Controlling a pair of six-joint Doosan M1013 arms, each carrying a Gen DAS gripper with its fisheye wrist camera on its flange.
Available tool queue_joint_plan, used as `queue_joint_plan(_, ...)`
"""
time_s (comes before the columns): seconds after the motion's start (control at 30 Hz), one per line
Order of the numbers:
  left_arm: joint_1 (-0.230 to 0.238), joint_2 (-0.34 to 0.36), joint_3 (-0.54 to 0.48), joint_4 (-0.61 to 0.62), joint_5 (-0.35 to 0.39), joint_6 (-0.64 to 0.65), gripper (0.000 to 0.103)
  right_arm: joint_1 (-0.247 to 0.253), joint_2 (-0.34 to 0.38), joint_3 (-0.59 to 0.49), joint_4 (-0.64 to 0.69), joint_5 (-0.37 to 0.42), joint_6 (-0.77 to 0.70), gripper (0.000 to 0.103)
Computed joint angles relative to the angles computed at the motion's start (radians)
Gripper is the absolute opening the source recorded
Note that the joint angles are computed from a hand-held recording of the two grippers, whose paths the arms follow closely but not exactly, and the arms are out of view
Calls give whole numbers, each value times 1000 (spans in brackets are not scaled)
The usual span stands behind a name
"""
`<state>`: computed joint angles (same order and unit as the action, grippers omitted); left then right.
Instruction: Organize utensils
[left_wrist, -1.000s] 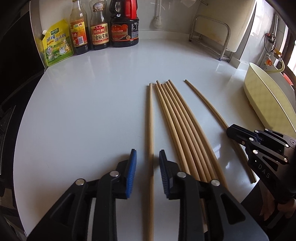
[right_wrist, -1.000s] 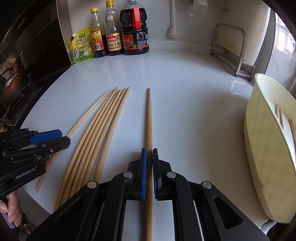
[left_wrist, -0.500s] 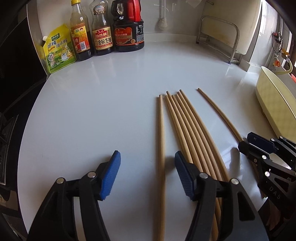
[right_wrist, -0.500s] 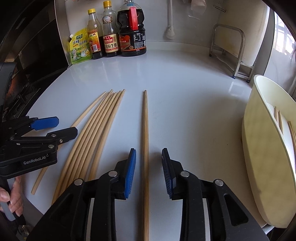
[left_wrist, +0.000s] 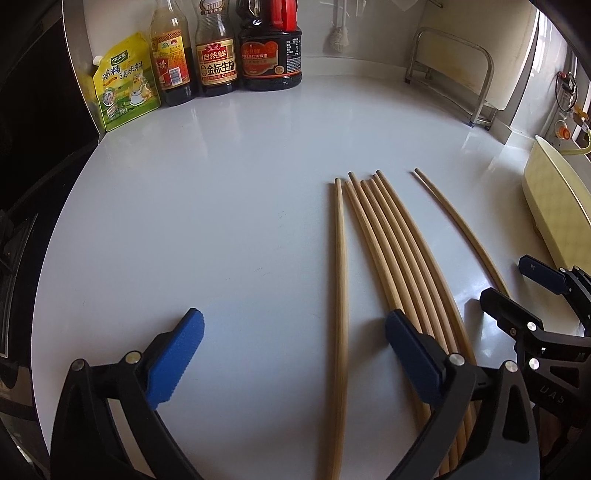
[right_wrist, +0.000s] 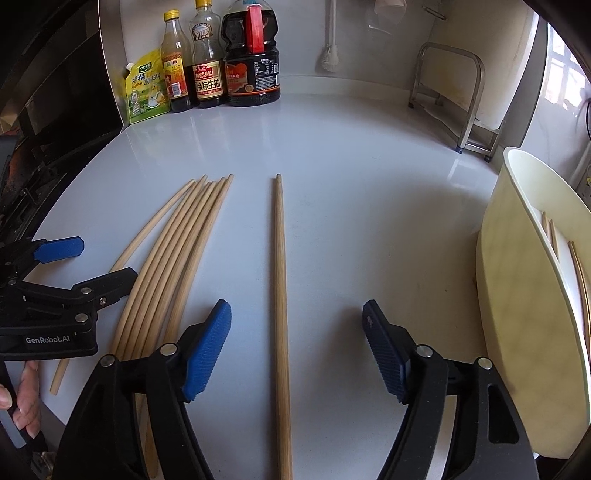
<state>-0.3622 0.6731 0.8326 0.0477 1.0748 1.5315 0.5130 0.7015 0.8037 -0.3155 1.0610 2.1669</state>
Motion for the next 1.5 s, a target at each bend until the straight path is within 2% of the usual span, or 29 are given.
queue_joint_plan(0.23, 0, 9, -20, 7, 26, -7, 98, -5, 9, -11, 9, 30, 5, 94)
queue_joint_plan(0.27, 0, 10, -21, 7, 28, -8, 98, -5, 9, -12, 10, 31, 4, 95)
queue_joint_plan(0.77, 2, 27, -55, -1, 72, -5, 98, -10, 26, -50, 3, 93, 42, 95)
queue_joint_plan(1.07, 0, 26, -52, 8, 61, -21, 98, -7, 29, -55, -13, 94, 65, 95)
queue_joint_plan(1.43, 1, 14, -22, 17, -2, -33, 98, -2, 25, -39, -34, 48, 33, 93)
queue_joint_plan(1.5, 1, 12, -22, 21, -1, -40, 94, -5, 17, -24, -14, 22, 26, 85)
